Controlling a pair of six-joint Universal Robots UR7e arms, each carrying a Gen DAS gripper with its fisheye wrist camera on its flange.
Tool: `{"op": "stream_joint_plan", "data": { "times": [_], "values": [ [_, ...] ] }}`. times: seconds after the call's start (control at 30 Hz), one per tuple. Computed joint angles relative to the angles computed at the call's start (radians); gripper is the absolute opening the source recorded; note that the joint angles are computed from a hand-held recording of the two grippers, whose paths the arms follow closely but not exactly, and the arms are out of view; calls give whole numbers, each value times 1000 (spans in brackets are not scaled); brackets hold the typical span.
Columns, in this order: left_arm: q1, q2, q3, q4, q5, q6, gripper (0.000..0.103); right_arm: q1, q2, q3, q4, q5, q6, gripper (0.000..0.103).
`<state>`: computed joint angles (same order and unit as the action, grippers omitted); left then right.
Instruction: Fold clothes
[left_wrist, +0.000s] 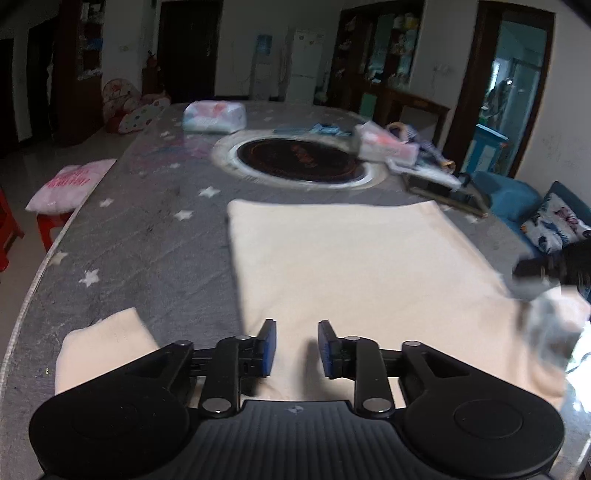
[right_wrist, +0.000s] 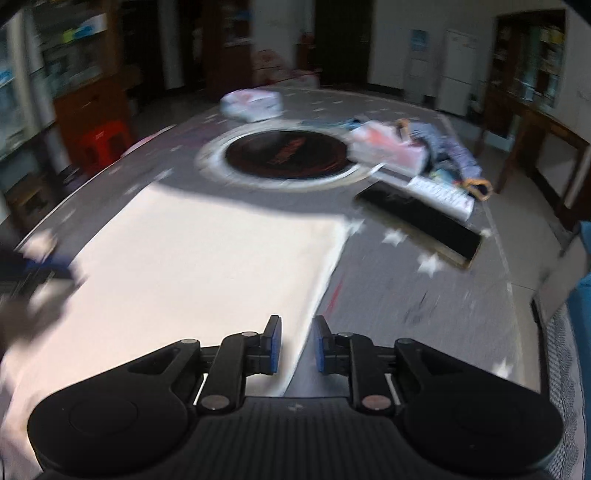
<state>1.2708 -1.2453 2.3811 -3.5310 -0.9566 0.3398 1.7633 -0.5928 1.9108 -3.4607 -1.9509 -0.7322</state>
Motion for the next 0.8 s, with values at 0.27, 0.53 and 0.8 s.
{"op": "stream_joint_plan", "data": {
  "times": [0.27, 0.53, 0.8],
  "values": [
    [-114, 8, 68, 20, -46, -13, 32, -47, -52, 212, -160, 21, -63, 18],
    [-179, 81, 83, 65, -90, -34, 32, -140, -95, 289, -360, -12, 12, 29],
    [-205, 142, 87, 68, -95, -37, 32, -226, -145, 301, -477, -42, 113, 34]
  ]
}}
